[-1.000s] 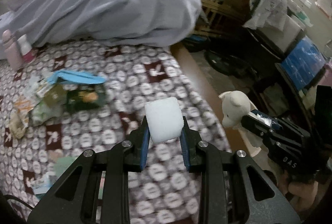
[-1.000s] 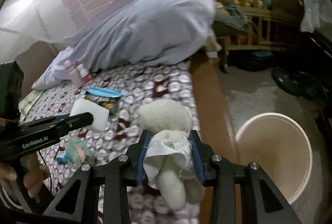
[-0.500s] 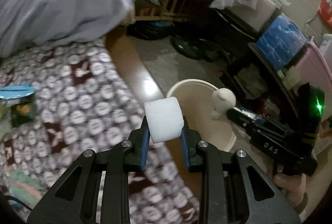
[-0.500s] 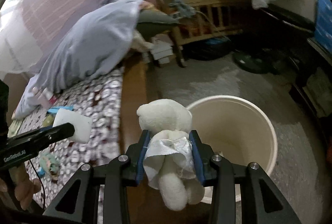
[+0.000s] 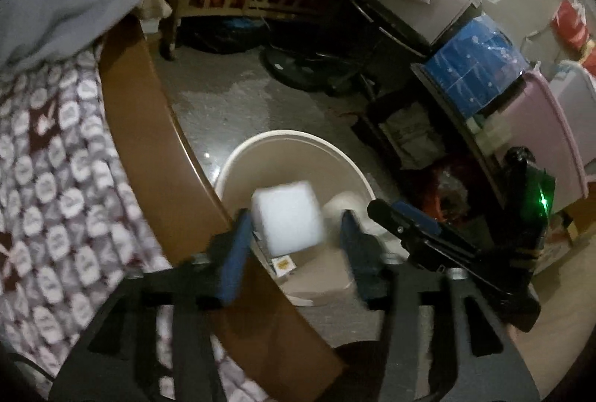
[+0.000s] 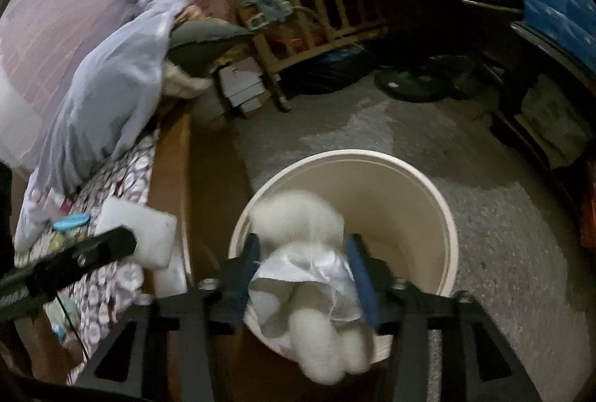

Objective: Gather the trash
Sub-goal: 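Carry sponge and plush toy over the bucket and open both grippers, then move both open grippers back to the pile on the blanket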

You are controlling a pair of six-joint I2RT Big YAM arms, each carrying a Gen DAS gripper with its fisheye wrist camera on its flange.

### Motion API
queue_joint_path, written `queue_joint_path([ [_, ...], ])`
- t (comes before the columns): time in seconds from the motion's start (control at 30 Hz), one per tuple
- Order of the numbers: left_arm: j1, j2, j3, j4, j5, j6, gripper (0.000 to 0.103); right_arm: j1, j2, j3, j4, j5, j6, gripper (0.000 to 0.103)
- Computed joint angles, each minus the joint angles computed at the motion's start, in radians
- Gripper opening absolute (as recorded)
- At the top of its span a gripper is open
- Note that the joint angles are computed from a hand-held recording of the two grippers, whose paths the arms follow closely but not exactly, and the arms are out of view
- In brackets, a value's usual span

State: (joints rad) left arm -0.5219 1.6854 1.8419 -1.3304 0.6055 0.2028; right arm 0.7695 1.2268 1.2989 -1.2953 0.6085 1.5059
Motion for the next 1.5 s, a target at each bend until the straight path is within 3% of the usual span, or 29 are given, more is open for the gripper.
queue_joint_path([
  [0.27,0.021,-0.009,-0.01,-0.012,-0.069,-0.006,0.057,-0.013,0.015,-0.006,0.049,-0.053,-0.037,0.052],
  [0.6,0.072,-0.105,-0.117,0.085,-0.245,0.048,0.057,0.012,0.117,0.103,0.04,-0.064,-0.113,0.053],
  [0.77,0.122,-0.142,-0.157,0.108,-0.276,0.071,0.057,0.027,0.182,0.186,0.031,-0.063,-0.154,0.059],
  [1.5,0.363,-0.209,-0.217,0.166,-0.31,0.154,0.057,0.082,0.498,0.592,0.019,-0.119,-0.369,0.062],
])
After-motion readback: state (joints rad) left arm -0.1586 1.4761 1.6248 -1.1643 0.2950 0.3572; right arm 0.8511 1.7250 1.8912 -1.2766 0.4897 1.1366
